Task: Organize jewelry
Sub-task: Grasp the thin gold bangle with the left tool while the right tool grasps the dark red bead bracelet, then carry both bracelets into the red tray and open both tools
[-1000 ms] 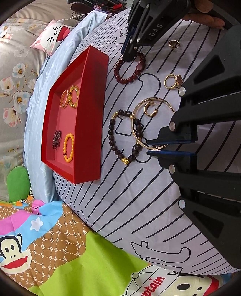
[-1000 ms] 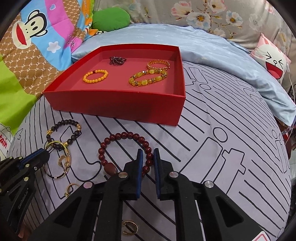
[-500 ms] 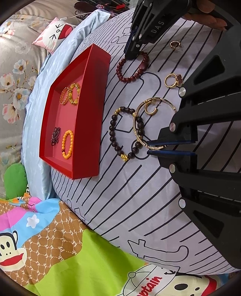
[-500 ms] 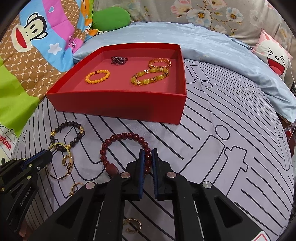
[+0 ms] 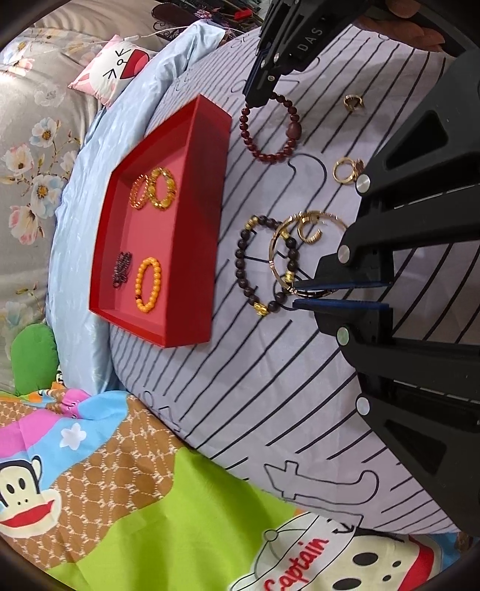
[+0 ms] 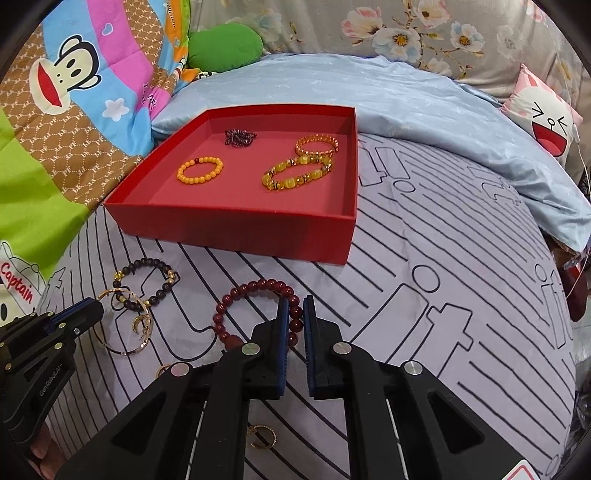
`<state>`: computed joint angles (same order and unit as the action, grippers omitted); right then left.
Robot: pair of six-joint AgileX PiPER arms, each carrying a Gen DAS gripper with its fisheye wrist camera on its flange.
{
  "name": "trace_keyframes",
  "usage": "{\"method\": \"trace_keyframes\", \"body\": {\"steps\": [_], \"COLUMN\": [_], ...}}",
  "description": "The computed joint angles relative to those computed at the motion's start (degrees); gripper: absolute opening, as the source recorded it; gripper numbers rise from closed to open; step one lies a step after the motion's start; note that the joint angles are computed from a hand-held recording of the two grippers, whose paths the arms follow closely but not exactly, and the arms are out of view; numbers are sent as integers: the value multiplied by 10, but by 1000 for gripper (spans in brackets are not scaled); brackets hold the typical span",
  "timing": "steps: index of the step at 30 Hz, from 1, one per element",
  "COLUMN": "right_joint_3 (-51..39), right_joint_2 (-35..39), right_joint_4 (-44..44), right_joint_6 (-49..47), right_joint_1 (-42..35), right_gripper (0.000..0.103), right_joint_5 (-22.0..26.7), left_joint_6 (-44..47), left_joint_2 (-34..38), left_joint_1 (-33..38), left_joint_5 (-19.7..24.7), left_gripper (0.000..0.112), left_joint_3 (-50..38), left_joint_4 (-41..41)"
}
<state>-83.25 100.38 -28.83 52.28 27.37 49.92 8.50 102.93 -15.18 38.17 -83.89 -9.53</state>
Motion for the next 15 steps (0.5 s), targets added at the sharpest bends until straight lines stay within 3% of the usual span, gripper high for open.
{"method": "trace_keyframes", "body": {"steps": [7, 15], "right_joint_3": [-43, -154], "right_joint_2": [-16, 10], "right_joint_4": [12, 53], "right_joint_6": [-58, -147], "right_joint_1": [-14, -41], "right_gripper": [7, 7], "right_joint_5": [31, 62], "left_joint_6": [18, 41], "left_joint_2": [-2, 31], "left_joint_1": [1, 3], "left_joint_5": [35, 87], "left_gripper": [5, 5], "left_joint_3": [-50, -170], "left_joint_4": [-9, -27]}}
